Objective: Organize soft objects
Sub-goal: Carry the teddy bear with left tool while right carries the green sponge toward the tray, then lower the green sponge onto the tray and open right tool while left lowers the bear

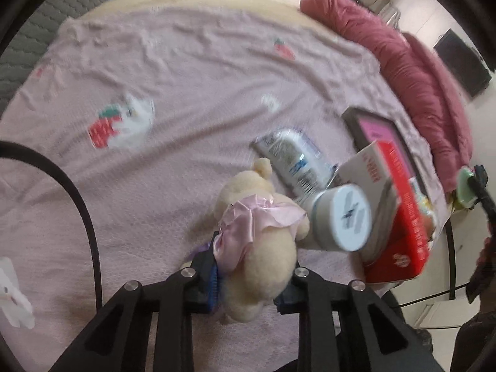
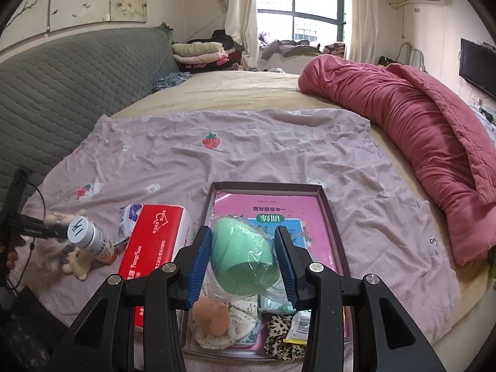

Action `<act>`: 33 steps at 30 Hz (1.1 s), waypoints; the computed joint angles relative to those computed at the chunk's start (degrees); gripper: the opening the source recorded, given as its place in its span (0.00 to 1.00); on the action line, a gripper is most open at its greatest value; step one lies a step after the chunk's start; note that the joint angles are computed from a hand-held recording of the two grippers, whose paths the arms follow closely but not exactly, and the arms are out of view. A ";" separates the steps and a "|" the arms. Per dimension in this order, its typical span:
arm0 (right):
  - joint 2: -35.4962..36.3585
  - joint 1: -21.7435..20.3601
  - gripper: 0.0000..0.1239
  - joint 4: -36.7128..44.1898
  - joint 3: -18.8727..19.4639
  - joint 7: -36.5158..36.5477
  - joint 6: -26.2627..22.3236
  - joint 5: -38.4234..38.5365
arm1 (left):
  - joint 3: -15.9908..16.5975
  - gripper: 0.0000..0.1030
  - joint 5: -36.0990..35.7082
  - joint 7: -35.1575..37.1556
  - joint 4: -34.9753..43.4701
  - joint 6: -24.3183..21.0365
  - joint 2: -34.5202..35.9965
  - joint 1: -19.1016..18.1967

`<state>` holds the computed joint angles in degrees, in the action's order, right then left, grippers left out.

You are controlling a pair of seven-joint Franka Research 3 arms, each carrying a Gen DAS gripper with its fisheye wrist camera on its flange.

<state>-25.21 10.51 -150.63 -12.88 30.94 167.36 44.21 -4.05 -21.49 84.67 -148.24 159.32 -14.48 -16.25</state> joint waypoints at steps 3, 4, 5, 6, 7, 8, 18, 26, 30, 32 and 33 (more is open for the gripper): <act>-0.17 0.44 0.35 0.41 -0.70 -0.45 0.07 0.93 | -1.01 0.26 2.95 -1.76 0.31 -0.22 -3.52 0.45; -0.41 0.59 0.35 0.49 -1.07 -0.80 0.01 1.41 | -1.14 0.26 3.76 -2.23 0.82 -0.29 -4.29 0.26; -0.76 0.59 0.35 0.38 -1.23 -1.14 0.13 1.71 | -1.21 0.26 4.45 -2.69 1.25 -0.24 -4.82 0.01; -1.23 0.34 0.35 0.20 -1.19 -1.22 0.14 1.70 | -1.41 0.26 5.31 -3.22 2.00 -0.33 -5.28 -0.23; -1.41 0.22 0.35 0.24 -1.37 -1.38 0.07 1.75 | -1.84 0.26 6.39 -3.92 3.13 -0.53 -5.49 -0.45; -1.53 0.21 0.35 0.41 -1.80 -1.72 -0.04 1.99 | -2.16 0.26 7.27 -4.60 4.10 -0.38 -5.23 -0.68; -0.19 -2.54 0.35 3.05 -4.05 -4.28 -2.54 3.23 | -6.48 0.26 10.11 -5.43 19.93 -1.49 6.00 -4.66; 4.69 -7.40 0.35 5.83 -2.91 -4.23 -7.37 3.13 | -12.51 0.26 11.84 -9.07 32.32 -3.93 18.83 -5.44; 7.58 -9.04 0.35 6.52 -1.69 -4.41 -9.22 3.79 | -13.96 0.26 16.68 -12.60 37.90 -6.62 24.82 -6.30; 8.90 -9.89 0.35 6.44 -0.61 -4.03 -9.14 3.55 | -14.10 0.26 19.79 -14.34 40.28 -8.14 27.54 -6.80; 9.47 -10.14 0.35 6.35 -0.21 -3.93 -9.01 3.70 | -14.17 0.26 21.01 -15.09 40.92 -8.46 28.44 -7.01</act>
<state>-15.75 0.37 -144.29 -13.09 27.01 158.35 47.91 -18.22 -0.47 69.58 -107.31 150.86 13.96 -23.26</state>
